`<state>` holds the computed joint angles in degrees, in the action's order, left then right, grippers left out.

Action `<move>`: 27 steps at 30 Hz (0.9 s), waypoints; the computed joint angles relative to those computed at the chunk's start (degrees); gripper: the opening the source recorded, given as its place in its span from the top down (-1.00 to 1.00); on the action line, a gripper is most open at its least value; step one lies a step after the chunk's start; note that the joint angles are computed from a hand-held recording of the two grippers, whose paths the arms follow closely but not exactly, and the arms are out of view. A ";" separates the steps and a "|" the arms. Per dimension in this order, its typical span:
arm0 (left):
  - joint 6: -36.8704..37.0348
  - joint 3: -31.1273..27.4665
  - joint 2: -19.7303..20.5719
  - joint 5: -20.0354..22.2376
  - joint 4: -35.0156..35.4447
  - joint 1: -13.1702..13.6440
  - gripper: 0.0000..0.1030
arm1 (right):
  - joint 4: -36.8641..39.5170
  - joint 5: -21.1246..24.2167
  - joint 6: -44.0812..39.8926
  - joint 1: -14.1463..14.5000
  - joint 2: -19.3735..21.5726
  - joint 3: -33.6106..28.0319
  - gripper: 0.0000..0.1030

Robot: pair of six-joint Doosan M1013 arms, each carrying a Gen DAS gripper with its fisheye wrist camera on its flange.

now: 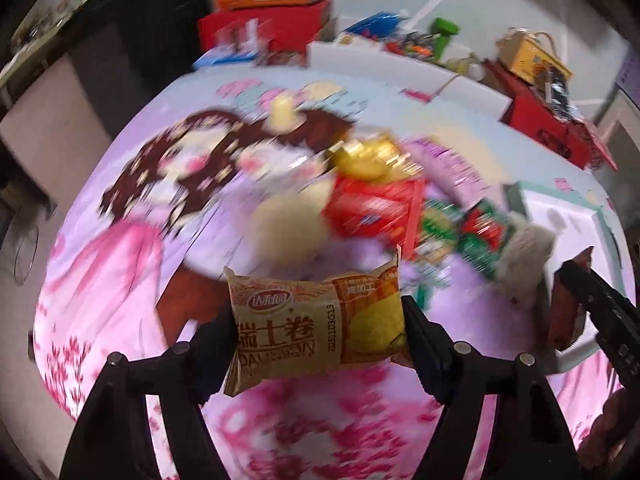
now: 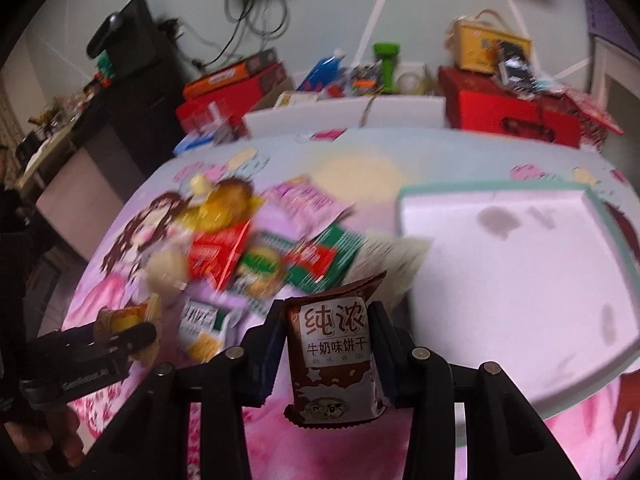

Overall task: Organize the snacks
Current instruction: 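Carry both packs into the white tray and open both tools to release them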

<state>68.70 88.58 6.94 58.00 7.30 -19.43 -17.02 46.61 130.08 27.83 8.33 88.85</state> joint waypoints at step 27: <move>23.00 -18.07 15.41 -0.79 -9.58 -12.51 -0.50 | -9.31 7.48 18.46 -14.03 -0.19 1.37 0.15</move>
<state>91.71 70.52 22.35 57.21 -2.28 -31.94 -26.33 54.09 148.54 13.80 8.15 90.22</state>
